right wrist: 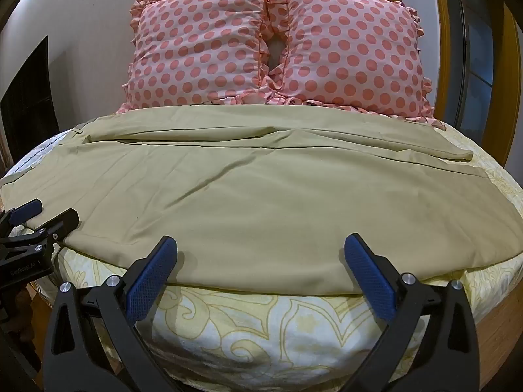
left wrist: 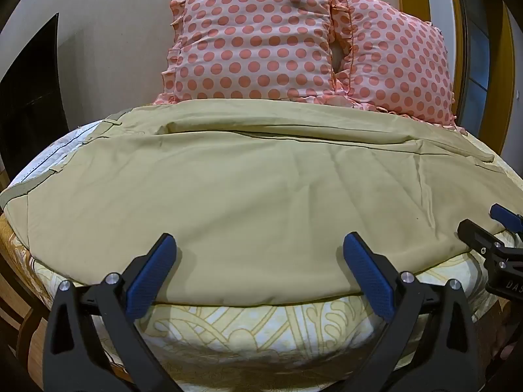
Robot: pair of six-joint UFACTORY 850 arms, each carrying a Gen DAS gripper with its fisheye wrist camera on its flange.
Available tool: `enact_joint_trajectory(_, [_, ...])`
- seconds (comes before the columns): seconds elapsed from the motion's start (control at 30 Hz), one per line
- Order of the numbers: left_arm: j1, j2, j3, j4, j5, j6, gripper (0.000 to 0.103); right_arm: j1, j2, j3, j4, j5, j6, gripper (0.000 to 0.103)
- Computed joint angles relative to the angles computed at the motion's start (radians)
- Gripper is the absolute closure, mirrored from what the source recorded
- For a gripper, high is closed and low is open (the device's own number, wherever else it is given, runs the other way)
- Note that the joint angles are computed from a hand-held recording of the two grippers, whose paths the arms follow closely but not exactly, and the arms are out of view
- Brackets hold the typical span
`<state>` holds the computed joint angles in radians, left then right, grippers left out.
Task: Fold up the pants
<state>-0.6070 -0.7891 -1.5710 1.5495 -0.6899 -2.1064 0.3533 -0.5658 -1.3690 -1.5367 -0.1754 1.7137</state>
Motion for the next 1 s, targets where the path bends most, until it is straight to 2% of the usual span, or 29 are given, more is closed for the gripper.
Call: enact_joint_trajectory(1.0, [0.0,0.0,-0.001,-0.004,0.001,0.005,0.002,0.001,0.0,0.001,-0.018,-0.001,0.018,0.001])
